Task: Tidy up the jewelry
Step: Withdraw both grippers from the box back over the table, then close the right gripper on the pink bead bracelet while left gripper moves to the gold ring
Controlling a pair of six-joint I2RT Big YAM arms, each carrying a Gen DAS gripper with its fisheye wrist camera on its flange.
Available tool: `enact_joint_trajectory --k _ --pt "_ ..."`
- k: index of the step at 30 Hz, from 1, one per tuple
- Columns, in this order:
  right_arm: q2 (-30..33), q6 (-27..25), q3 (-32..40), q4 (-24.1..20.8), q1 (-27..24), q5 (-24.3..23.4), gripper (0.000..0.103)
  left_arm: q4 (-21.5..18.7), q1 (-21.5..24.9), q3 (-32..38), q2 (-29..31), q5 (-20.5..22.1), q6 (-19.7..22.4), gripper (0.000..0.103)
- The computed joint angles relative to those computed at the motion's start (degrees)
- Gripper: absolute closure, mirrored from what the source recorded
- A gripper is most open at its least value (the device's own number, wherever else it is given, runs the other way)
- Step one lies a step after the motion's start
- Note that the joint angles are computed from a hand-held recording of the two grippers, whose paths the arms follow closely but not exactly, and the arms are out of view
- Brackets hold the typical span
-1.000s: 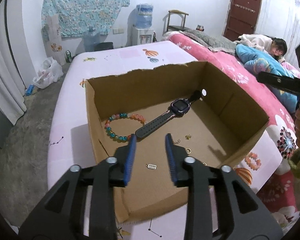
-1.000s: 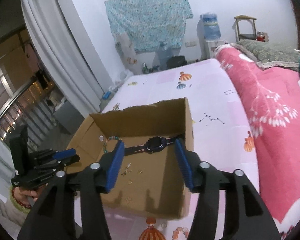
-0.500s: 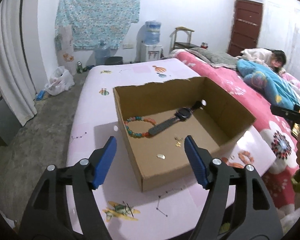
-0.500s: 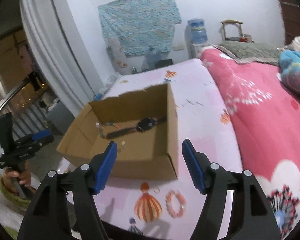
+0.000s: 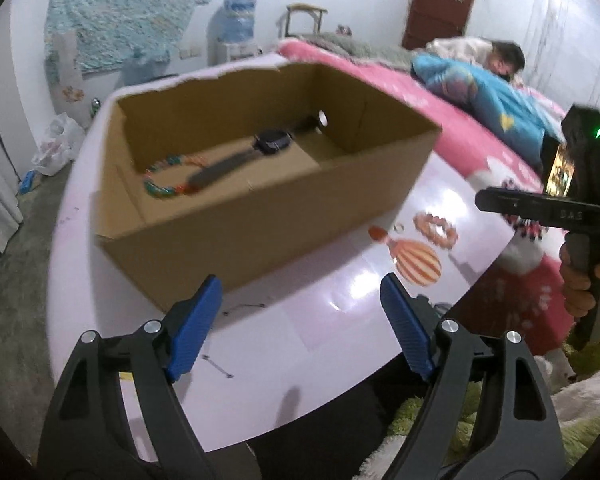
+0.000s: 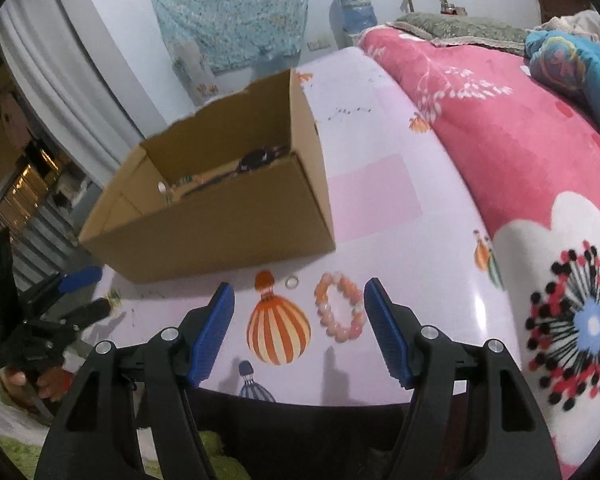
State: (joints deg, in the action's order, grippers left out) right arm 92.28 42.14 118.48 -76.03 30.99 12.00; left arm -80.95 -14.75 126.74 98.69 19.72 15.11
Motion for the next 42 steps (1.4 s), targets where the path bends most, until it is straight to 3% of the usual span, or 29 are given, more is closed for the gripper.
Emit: enact_joint_trajectory --k 6,10,21,37,42 --pt "1.7 -1.4 0.6 -1.6 1.1 0.3 0.037 0.9 -3.5 -3.8 0.7 -8.1 1.7 0.025" --pt "2.1 -2.0 0.4 -2.0 1.5 0.6 0.037 0.1 -4.4 -4.1 1.9 -9.8 1.8 0.025" --pt "2.0 -1.3 -1.2 -1.7 0.8 -1.0 0.037 -0.6 -4.7 -3.2 3.9 -10.8 0.4 0.024" --pt "2.0 -0.7 -1.7 -1.3 0.3 -1.5 0.037 0.6 -3.1 -4.0 3.8 -11.4 -0.3 0.008" --pt "2.1 -0.6 -1.6 -1.3 0.3 -1.6 0.037 1.0 -2.4 -4.3 3.6 -11.0 0.2 0.008"
